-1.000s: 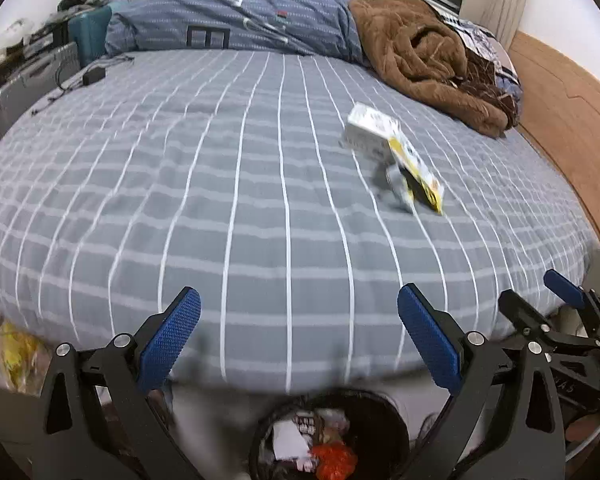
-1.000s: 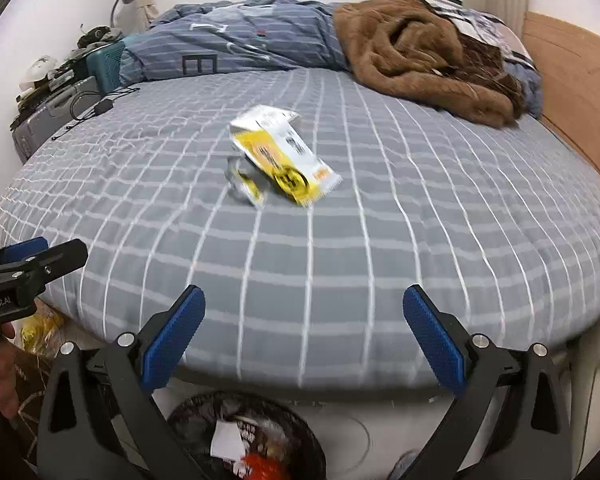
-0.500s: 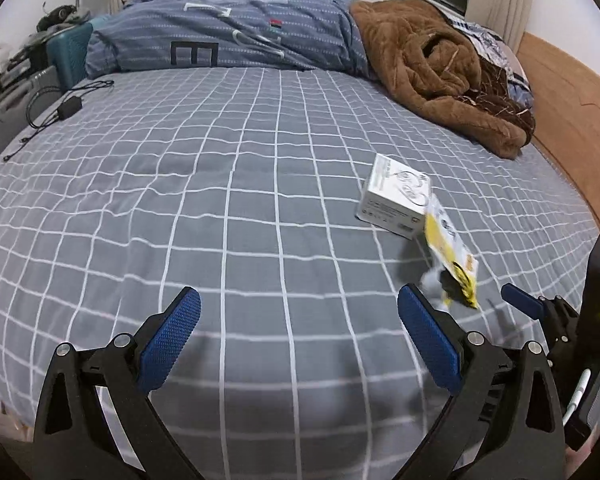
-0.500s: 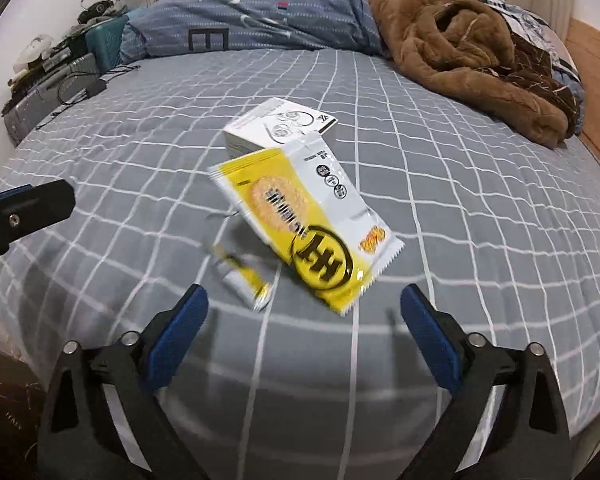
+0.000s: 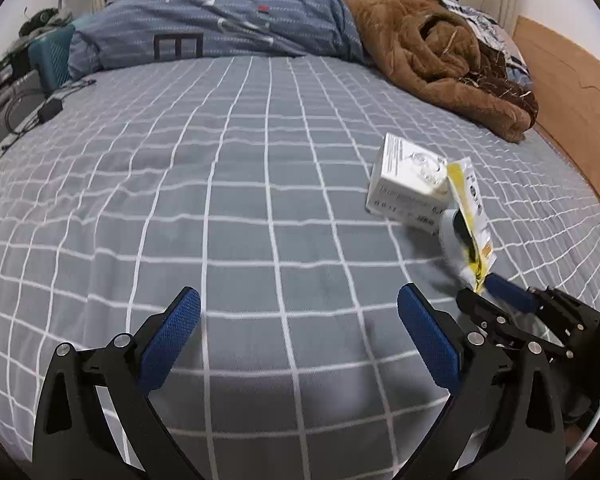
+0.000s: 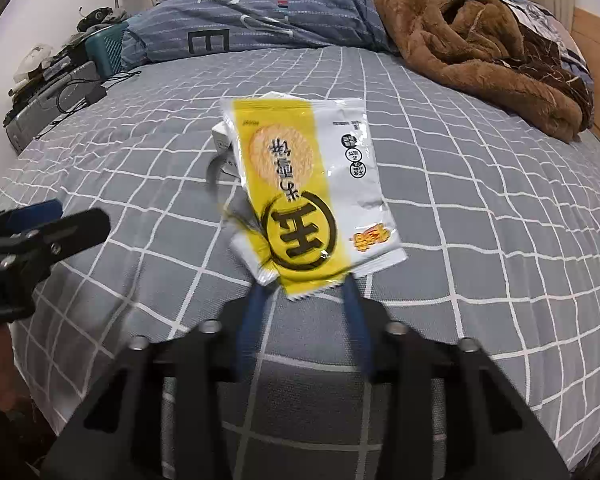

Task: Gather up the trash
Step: 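Grasp the yellow snack wrapper with the right tool while the left tool grasps the white box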

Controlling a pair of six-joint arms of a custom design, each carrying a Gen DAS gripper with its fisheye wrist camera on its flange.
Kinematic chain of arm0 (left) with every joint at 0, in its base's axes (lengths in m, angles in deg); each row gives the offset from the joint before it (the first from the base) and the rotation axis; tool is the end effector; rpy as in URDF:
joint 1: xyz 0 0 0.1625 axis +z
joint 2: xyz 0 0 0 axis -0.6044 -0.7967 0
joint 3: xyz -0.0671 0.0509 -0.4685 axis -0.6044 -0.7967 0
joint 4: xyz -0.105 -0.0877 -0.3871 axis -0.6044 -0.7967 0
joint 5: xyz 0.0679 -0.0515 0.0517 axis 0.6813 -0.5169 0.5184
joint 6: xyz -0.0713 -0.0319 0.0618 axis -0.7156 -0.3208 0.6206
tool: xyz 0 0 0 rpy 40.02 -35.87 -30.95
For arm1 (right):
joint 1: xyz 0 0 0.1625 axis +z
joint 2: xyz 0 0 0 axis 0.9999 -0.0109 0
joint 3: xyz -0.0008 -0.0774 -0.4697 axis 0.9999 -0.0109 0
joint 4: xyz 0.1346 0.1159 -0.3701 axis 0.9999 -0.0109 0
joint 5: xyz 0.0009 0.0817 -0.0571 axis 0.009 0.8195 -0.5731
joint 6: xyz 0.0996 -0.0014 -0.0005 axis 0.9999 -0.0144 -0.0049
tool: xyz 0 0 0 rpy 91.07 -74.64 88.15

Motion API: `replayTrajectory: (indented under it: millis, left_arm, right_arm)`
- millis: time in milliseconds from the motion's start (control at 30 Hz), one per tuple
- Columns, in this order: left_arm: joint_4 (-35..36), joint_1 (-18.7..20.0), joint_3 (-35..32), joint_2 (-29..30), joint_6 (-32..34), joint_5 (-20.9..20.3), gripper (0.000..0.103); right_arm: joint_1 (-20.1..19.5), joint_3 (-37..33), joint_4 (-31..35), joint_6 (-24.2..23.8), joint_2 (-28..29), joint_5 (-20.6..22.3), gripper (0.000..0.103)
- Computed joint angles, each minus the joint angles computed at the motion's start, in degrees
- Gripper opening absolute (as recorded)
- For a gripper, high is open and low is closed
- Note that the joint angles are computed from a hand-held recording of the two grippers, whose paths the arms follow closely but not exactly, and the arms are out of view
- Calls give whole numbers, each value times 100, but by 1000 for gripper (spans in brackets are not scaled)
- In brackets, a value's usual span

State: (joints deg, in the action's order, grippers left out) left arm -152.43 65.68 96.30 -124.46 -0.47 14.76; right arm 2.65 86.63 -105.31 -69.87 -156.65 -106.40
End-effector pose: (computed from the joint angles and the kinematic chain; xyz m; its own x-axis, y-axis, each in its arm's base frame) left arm -0.4297 -0.4813 0.0743 -0.7367 -0.3321 -0.5891 0.2143 0.7116 -0.6692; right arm 0.1255 -0.5531 0.3553 -0.5936 -0.5962 0.5406 -0.7619 0.6326 -0.1389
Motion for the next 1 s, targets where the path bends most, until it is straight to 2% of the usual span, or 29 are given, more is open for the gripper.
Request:
replayTrajectory:
  millis: [200,233,467,733,1000]
  left_arm:
    - [-229,35,-23,57,130,33,97]
    - [-236,36,-41,73,147,50,97]
    - [-712,58,-193,265,684,163,97]
    - [-1478,178,-604,713,1812,290,97]
    - [-2087,459,-990,1092,2586,132,97]
  right_arm:
    - [22,-23,114,-81,-87,24,3]
    - [43,1,16,-129,-113,-19,2]
    - [-8,-213,200,-117,-361,117,1]
    - [-212,-557,384,-5,-479,280,0]
    - [-380,-912,711,153,-361,363,0]
